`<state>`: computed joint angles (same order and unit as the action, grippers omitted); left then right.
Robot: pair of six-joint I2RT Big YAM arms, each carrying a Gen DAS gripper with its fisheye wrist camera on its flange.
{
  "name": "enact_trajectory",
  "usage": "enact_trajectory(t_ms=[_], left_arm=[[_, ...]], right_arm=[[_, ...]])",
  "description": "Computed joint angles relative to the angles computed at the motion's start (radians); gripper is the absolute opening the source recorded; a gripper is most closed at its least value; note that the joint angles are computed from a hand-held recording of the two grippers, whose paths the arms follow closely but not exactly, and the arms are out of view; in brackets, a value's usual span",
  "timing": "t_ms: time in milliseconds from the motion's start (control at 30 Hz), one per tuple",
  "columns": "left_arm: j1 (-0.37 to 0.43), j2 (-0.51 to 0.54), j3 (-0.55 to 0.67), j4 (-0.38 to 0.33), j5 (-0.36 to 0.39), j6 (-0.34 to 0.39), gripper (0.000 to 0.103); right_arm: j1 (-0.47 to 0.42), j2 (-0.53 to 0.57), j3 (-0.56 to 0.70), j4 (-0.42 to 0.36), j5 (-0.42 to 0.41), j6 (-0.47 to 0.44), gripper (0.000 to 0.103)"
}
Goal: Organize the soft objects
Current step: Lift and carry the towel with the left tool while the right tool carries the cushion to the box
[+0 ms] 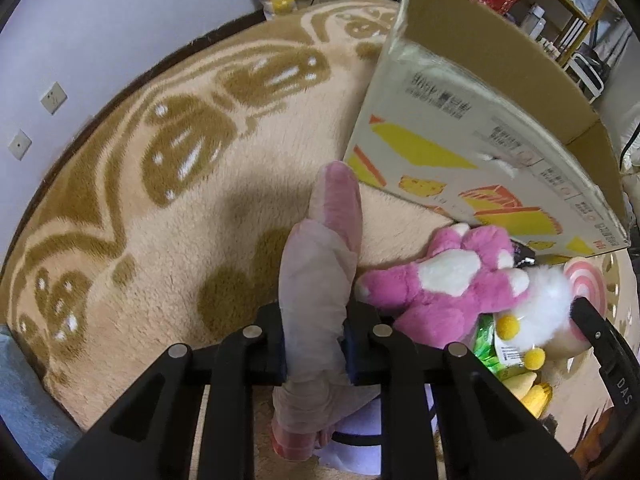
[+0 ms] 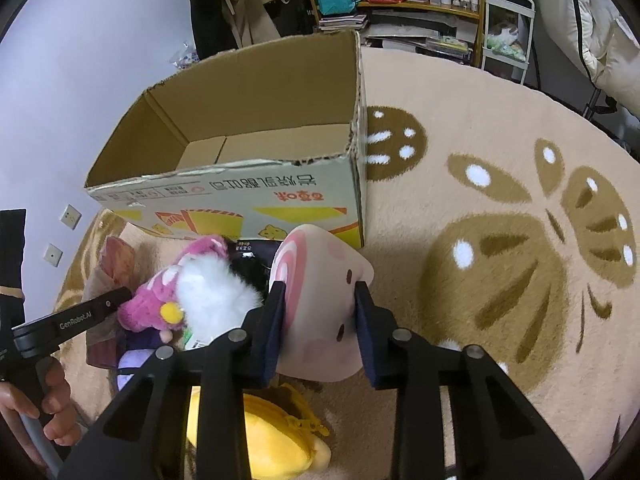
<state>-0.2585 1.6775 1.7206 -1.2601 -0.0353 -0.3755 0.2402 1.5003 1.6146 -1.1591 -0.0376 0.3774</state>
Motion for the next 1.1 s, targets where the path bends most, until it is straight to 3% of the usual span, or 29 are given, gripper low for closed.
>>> enact_trajectory(t_ms=[300,467,800,1100], left_arm=[[-0.019,-0.019,0.028,0.023,-0.061,-0.017,0.018],[0.046,-0.108,-0.002,0.038,-0.040,0.055,0.018],[0.035,-0.137,0.012,0.123,-0.089,0.105,0.018],[0.003,-0.129,0.081,0.184,-0.124,0.171,0.018]], right_arm=[[0.014,-0.043,-0.016,0.052,0.035,-0.012,0.033],[0.020,-0.066,-0.021,0.086,0.044,-0.006,0.033],[0.034,-0.100,-0.019,0.135,0.073,-0.016,0.033],[0.020,-0.133,-0.034,0.227,0.090,0.001,0.033]])
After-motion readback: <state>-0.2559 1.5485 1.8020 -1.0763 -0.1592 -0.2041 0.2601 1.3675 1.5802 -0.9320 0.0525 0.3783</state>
